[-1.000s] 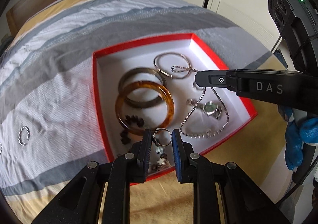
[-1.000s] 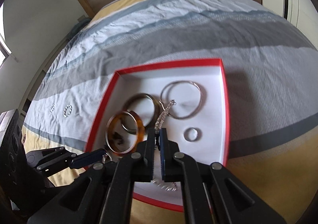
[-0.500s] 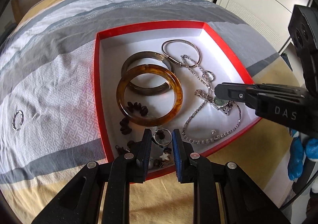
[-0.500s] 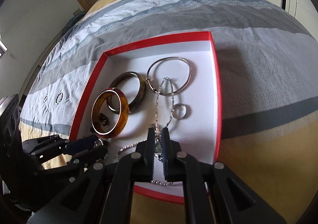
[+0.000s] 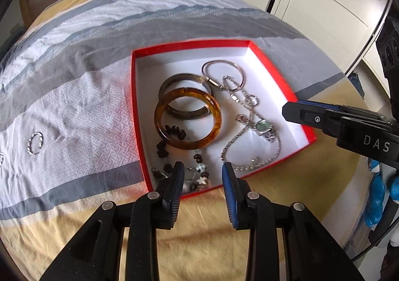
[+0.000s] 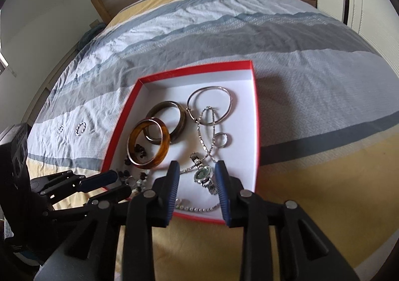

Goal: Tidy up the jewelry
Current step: 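Withdraw both tools and move toward the twisted silver rings on the duvet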

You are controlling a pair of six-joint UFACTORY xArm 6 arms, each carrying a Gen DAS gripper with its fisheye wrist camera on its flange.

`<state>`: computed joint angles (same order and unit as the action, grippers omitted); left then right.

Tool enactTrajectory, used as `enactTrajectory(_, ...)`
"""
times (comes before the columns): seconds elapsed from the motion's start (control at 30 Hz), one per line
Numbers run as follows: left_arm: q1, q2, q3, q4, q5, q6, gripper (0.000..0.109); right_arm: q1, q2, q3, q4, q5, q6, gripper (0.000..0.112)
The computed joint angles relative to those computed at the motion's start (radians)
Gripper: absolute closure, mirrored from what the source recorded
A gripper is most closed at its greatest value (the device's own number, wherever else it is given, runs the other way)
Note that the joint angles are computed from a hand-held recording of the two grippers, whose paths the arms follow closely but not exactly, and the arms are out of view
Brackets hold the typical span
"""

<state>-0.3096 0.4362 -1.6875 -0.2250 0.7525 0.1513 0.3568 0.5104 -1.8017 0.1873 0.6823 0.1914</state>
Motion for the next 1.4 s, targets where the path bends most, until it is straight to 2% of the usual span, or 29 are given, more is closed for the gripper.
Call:
enactTrajectory(0.23, 0.001, -0.159, 0.161, 0.004, -0.102, -0.037, 0.077, 0.022, -0.144, 0.153, -0.022, -0.074, 0.063, 0.083)
enactTrajectory(0.53, 0.036, -0.397, 0.387, 0.073, -0.160, -0.097, 0.077, 0.082, -0.302, 0.293, -0.089, -0.139, 0.156, 0.078)
enactTrajectory(0.7, 0.063, -0.531, 0.497, 0.127, -0.169, -0.140, 0.077, 0.123, -0.386, 0.362, -0.131, -0.168, 0.207, 0.077)
enactTrajectory(0.77, 0.071, -0.580, 0.529, 0.162, -0.162, -0.173, 0.073, 0.142, -0.417, 0.386, -0.157, -0.177, 0.231, 0.077)
enactTrajectory(1.03, 0.103, -0.844, 0.714, 0.388, -0.183, -0.366, 0.066, 0.236, -0.522, 0.465, -0.290, -0.185, 0.348, 0.072)
enactTrajectory(1.4, 0.192, -1.110, 0.876, 0.483, -0.191, -0.408, 0.059, 0.346, -0.570, 0.490, -0.447, -0.180, 0.517, 0.072)
